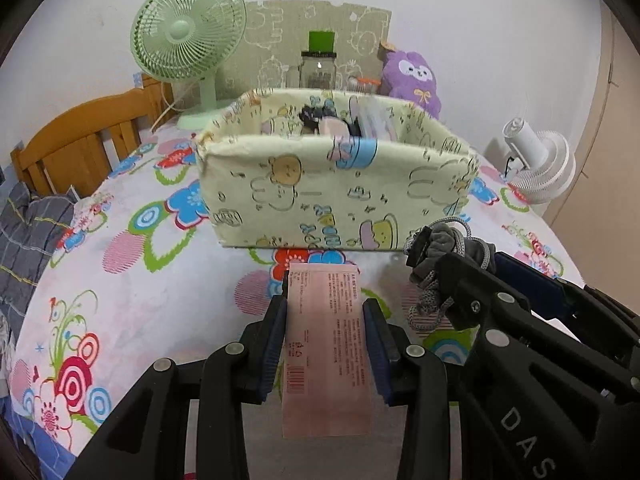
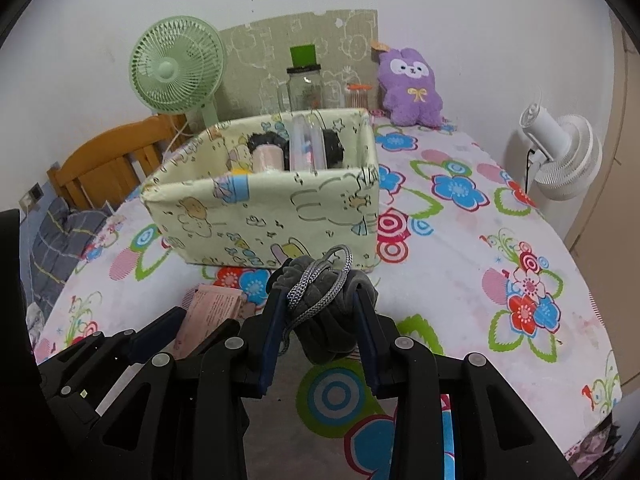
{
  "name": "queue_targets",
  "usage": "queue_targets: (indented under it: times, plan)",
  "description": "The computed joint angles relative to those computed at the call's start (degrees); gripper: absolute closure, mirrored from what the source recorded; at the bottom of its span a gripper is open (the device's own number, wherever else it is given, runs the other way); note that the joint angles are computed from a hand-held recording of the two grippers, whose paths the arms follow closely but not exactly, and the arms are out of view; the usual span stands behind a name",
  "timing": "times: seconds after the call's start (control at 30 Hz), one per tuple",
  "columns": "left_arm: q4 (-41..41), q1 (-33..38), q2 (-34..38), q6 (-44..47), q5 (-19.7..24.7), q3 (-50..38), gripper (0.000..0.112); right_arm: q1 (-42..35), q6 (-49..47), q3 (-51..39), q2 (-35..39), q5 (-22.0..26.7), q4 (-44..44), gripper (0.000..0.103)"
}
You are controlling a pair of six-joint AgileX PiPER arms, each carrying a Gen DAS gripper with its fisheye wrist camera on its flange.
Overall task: Organize soft objects
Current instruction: 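Grasp the grey sponge with the right tool while the left tool grasps the pink packet, then lift and carry the sponge and pink packet over the basket with both tools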
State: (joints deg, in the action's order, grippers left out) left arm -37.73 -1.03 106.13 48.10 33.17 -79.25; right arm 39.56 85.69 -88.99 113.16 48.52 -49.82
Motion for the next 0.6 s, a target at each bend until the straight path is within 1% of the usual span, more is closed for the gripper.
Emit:
queue_targets:
  times: [0.2,0.33,0.6]
  plan:
    - [-1.6,0.7,-2.7,1.3,0.3,0.3,0.073,1.6,0.5,-1.0,-1.6,2.7,-1.9,0.065]
    - [-2.3,1.1,-4.5,2.1,0.5,0.4,0.073,2.8,0.4,-2.5,-2.3,5.8,-3.1,0.065]
    - [-3.5,1.8,-8.0,2.7,1.0,-0.1,0.073,4.6,0.3,-4.1,-4.5,8.3,-5.1,0.065]
